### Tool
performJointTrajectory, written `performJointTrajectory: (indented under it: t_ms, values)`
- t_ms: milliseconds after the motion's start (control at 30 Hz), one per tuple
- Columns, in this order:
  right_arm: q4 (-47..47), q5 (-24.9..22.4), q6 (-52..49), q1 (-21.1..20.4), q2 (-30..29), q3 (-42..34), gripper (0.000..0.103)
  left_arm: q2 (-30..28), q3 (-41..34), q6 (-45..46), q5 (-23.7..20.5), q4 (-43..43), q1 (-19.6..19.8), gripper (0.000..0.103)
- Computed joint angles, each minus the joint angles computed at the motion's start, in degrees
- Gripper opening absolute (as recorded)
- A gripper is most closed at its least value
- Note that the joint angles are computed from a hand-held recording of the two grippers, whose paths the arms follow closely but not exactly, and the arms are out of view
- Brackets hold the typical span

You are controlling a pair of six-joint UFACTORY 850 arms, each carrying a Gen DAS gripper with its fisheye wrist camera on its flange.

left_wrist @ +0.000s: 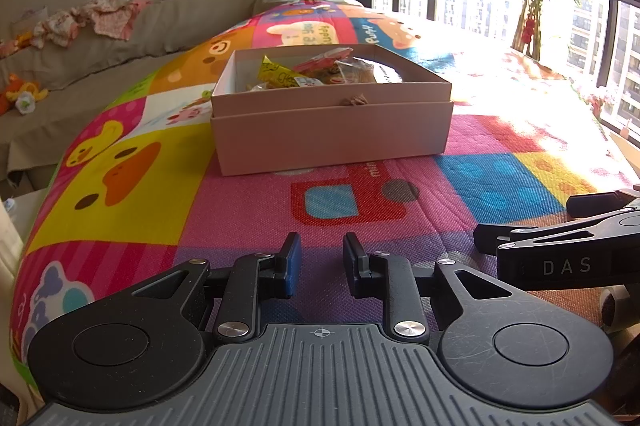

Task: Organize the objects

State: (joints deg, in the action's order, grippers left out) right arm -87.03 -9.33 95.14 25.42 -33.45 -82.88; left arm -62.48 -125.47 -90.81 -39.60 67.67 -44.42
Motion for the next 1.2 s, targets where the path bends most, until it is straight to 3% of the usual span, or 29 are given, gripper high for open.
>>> performJointTrajectory:
  t_ms: [1200]
  values:
    - [0.22, -0.04, -0.23, 0.01, 0.01, -0.01, 0.103, 0.34, 0.57, -0.81, 0.38, 0.34, 0.01, 0.025]
